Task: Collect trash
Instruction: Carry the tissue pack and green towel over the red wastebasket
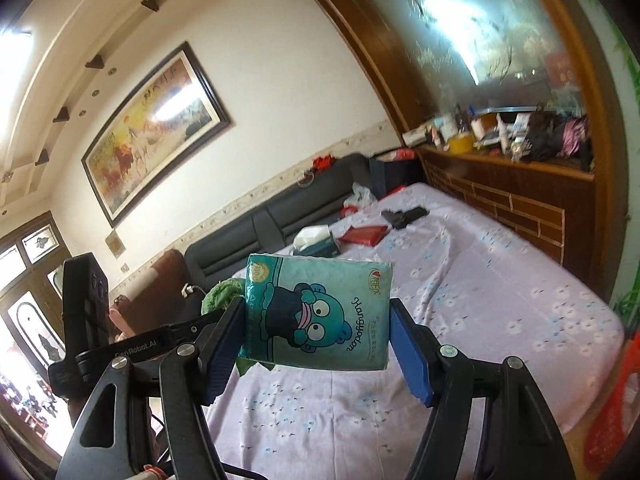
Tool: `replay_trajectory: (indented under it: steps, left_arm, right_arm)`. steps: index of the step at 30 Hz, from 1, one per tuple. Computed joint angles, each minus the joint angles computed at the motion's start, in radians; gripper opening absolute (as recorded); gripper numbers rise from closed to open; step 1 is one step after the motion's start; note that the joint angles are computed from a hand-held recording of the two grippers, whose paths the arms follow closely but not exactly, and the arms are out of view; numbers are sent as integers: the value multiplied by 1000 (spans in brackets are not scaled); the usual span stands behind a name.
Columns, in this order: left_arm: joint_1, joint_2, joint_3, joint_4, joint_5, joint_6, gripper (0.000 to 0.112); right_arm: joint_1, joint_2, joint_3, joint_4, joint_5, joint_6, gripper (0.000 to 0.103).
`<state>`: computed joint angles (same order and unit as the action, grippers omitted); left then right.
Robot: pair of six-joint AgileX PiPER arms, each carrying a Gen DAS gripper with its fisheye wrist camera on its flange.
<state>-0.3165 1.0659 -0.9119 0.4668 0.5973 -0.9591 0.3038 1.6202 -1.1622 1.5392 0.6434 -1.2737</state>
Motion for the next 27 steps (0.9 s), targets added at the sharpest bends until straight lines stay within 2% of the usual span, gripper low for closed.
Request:
replay_trajectory:
  steps: [4,15,21,27]
  left_arm:
    - [-171,-32,-7,190,104,-204,31]
    - [-520,-38,-41,443,328,-447,31]
    - [-603,-15,-58,483,355,-484,31]
    - [-628,19,-79,494,338,-484,31]
  right_arm:
    - [-44,-111,94,28,16,-35,74]
    - [-156,-306,253,40,68,-69,74]
    - [-211,-341,287,43,86,-74,74]
    - [-263,-374,307,22,99,-62,74]
